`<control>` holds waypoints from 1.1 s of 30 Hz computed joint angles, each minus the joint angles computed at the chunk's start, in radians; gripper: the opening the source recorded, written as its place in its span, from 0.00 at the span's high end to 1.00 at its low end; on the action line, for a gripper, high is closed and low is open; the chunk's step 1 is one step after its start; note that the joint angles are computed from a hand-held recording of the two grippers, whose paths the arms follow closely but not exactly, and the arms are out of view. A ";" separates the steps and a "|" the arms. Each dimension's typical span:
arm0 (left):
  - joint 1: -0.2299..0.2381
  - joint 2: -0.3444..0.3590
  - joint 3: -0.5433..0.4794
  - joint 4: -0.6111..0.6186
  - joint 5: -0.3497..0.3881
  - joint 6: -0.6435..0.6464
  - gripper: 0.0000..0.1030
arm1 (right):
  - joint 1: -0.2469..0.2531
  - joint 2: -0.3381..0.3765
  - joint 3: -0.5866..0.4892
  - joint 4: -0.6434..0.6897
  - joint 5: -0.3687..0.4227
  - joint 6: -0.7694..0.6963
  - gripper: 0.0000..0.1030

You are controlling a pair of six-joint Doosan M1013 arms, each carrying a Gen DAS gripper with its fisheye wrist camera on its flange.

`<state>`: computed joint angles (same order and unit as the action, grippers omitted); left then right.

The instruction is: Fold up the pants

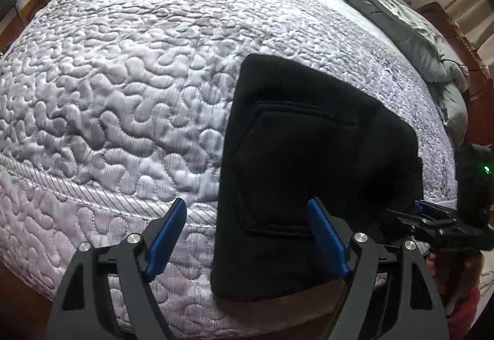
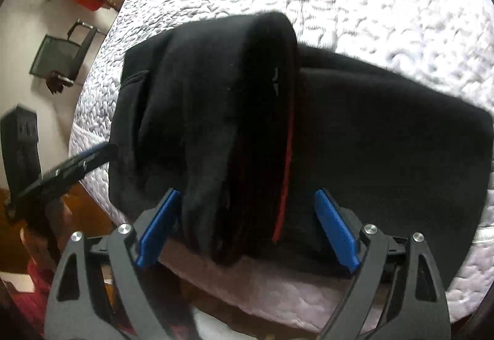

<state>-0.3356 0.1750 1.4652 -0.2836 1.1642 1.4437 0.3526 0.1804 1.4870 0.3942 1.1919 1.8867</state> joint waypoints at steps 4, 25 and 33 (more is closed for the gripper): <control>0.006 -0.005 0.012 -0.008 0.002 -0.009 0.19 | 0.017 0.012 -0.003 -0.026 -0.040 -0.008 0.13; -0.047 -0.004 -0.027 -0.022 -0.039 0.017 0.17 | -0.120 -0.207 0.115 -0.007 -0.133 -0.019 0.83; -0.112 0.029 -0.055 -0.007 -0.011 0.037 0.17 | -0.182 -0.255 0.218 -0.043 -0.146 0.103 0.83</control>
